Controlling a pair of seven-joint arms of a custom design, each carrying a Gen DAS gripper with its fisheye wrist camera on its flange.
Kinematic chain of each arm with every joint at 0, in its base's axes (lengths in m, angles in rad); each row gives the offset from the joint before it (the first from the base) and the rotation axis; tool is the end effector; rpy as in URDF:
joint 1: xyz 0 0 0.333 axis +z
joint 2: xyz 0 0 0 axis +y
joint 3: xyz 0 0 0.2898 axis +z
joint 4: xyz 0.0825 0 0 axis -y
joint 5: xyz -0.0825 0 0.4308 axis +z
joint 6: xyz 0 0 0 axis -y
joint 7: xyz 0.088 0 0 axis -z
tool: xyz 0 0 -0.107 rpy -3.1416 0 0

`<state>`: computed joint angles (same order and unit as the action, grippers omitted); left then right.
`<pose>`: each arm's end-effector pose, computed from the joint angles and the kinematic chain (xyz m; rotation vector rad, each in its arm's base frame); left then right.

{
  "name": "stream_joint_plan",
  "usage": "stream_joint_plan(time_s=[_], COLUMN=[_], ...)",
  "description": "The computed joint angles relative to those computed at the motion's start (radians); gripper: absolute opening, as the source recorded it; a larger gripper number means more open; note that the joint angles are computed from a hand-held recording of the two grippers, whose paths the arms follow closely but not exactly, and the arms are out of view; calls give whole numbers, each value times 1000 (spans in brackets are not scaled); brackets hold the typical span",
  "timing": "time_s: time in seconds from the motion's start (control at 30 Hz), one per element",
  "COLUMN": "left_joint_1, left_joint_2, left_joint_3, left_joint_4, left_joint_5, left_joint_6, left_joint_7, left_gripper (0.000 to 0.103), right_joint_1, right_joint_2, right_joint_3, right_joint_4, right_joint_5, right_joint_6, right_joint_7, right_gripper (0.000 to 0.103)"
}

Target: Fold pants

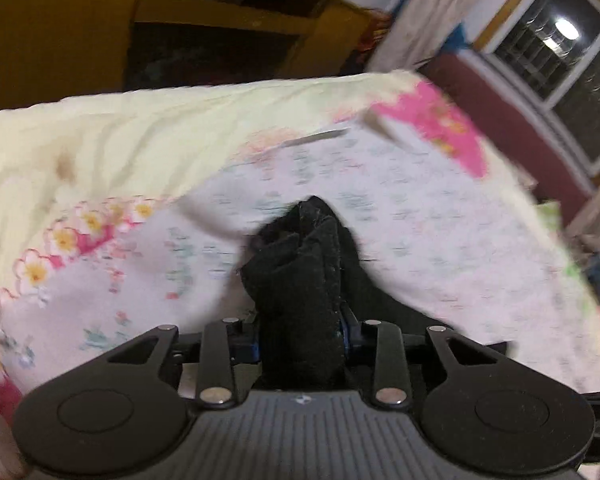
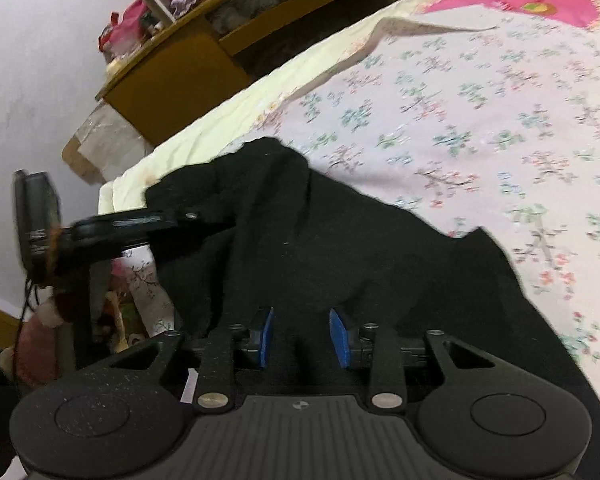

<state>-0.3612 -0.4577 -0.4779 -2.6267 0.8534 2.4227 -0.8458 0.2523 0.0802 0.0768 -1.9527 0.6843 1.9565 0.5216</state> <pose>0.3228 -0.3314 0.3540 -2.4233 0.7407 -0.9210 0.5678 0.2374 0.3973 -2.4915 0.6148 0.4331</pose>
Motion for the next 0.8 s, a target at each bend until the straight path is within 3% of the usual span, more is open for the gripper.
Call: stream_joint_plan(time_s=[0.13, 0.27, 0.33, 0.43, 0.6, 0.8], left_joint_1=[11, 79, 77, 34, -24, -54], left_joint_2=[53, 137, 217, 330, 350, 357], left_joint_3=[-8, -44, -33, 8, 63, 83], left_joint_4=[85, 187, 262, 346, 352, 356], left_joint_5=[84, 333, 417, 381, 378, 367], left_joint_6=[82, 245, 290, 316, 318, 306], left_joint_7=[64, -97, -95, 44, 47, 79], left_gripper=[41, 41, 41, 41, 41, 41], right_joint_1=[-18, -44, -61, -86, -131, -182], right_joint_2=[-7, -1, 2, 28, 81, 127], right_joint_3=[-17, -34, -42, -51, -56, -53], right_joint_4=[-11, -5, 1, 39, 103, 152], right_joint_5=[-9, -4, 14, 49, 120, 227], right_joint_6=[25, 18, 13, -11, -79, -175], right_joint_7=[33, 96, 120, 174, 262, 395], right_gripper=[21, 22, 22, 23, 33, 36])
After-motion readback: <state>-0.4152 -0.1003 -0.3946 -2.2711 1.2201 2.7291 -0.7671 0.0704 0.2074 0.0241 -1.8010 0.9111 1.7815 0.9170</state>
